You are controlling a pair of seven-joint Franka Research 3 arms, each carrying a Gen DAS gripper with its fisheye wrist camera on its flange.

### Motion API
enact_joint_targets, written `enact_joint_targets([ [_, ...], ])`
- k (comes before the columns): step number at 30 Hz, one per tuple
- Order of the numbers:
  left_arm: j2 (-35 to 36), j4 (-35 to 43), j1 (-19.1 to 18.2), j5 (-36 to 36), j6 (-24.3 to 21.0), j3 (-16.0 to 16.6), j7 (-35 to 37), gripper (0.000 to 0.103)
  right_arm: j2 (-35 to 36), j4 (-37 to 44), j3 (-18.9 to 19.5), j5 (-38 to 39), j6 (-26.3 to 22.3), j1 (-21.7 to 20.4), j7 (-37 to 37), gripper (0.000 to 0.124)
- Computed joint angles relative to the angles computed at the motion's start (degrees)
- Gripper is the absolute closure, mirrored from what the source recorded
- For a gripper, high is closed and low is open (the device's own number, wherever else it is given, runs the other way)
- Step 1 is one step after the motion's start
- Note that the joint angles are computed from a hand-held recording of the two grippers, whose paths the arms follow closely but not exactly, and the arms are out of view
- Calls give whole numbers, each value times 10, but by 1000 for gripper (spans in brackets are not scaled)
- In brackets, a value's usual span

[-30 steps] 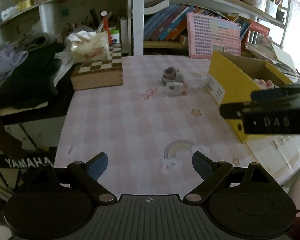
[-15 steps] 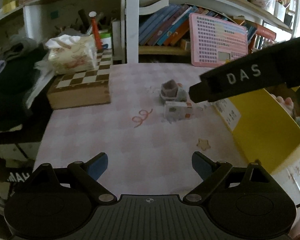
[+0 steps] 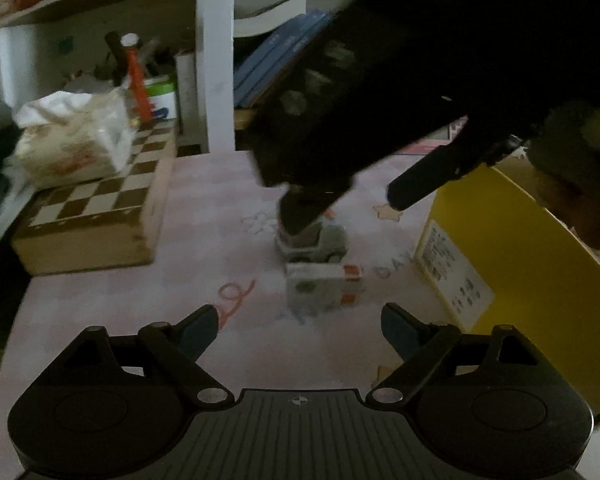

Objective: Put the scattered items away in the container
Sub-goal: 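Grasp the grey toy car with the right gripper while the left grasps the white red-labelled box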

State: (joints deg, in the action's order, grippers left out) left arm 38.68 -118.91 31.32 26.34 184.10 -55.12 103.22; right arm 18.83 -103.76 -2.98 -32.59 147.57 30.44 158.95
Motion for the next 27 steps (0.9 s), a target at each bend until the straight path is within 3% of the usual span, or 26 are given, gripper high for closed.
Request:
enact_joint_targets([
  [4,16,32,-41,-8,-7,26,2,17,28,34,14,76,-7,-31,-70,56],
  [13,36,78,-107,-34,-15,68,8,24,103,138,11,201,-82,-54,-177,56],
  [19,39,82,-118,-47,-13,80,20,47,134,172,2,237,-105,-58,-197,55],
  [27,34,69,-95,-51,-13,67,22,49,157,191,-6,255,-120,-57,-201,57],
])
